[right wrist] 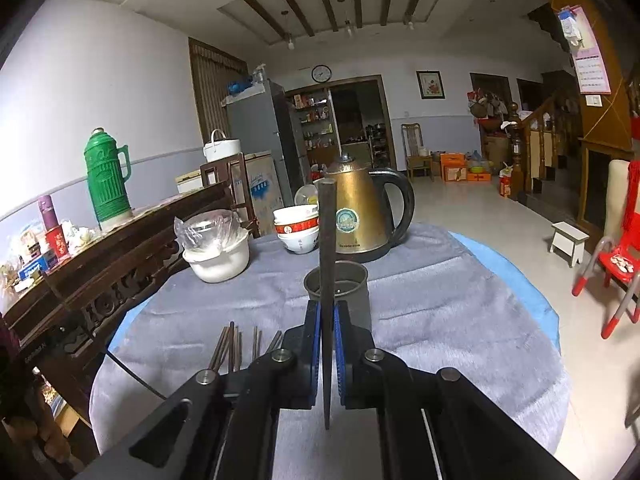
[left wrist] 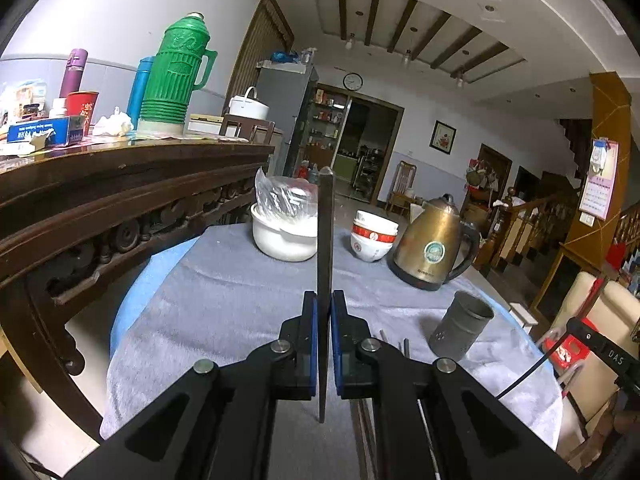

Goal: Organize utensils
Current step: 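Lift the left tool's chopstick over the grey cup while the right tool carries its own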

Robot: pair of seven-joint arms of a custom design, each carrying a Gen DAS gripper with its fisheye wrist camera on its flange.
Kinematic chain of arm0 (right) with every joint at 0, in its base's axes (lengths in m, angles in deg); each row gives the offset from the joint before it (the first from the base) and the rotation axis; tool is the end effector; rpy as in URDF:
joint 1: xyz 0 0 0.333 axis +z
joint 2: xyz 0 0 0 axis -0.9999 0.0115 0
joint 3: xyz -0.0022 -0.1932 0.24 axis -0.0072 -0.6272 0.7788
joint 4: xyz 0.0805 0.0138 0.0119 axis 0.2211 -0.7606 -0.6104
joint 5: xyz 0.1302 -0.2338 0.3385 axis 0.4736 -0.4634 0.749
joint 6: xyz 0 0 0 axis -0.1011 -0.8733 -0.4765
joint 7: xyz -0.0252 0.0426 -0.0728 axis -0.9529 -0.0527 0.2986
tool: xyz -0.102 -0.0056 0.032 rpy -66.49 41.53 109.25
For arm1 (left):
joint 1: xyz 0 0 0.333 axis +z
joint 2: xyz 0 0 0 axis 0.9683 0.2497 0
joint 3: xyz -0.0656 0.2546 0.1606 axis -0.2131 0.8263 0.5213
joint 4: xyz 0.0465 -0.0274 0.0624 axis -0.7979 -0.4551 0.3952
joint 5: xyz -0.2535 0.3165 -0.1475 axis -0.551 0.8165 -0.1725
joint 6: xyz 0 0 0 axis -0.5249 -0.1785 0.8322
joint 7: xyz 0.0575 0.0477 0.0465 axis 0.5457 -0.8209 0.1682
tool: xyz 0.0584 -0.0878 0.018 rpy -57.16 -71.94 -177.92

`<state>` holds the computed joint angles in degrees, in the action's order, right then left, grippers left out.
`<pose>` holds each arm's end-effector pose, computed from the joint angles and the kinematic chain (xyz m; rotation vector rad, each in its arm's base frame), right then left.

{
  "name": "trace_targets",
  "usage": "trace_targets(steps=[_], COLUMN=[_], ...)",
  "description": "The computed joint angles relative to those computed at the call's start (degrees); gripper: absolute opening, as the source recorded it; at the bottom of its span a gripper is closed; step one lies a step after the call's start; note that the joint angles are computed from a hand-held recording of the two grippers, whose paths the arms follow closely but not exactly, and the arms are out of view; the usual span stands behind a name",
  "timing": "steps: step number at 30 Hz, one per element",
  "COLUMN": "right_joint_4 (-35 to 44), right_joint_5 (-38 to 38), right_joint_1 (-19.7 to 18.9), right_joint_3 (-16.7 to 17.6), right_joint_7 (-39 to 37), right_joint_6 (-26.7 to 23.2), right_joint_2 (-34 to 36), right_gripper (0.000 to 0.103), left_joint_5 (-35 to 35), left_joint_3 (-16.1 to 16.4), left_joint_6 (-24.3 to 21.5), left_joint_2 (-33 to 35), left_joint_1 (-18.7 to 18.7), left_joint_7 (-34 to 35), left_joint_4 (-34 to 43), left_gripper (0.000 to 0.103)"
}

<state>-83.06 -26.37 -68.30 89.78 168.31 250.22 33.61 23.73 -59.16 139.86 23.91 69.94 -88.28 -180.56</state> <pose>0.4735 0.3910 0.6091 -1.6058 1.2134 -0.5841 0.3667 -0.3159 0.5662 -1.8067 1.0201 -1.0539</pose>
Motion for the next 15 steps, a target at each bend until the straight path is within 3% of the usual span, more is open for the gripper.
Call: trace_targets(steps=[7,15], right_joint_4=[2.33,10.71], right_joint_5=[-5.70,-17.39], right_joint_1=[-2.27,-3.51], right_joint_3=[0.28,-0.85], right_joint_7=[5.79,16.92], right_joint_6=[2.60,4.32], right_joint_2=[-0.34,2.79], right_gripper=[0.007,0.007], left_joint_5=[1.10,7.94], left_joint_3=[0.89,-0.43], left_joint_6=[4.60,14.79], left_joint_2=[-0.64,6.25], left_joint_1=[1.59,8.26], left_joint_7=[-1.76,-6.02], left_joint_4=[1.76,11.34], left_gripper=[0.006,0.006])
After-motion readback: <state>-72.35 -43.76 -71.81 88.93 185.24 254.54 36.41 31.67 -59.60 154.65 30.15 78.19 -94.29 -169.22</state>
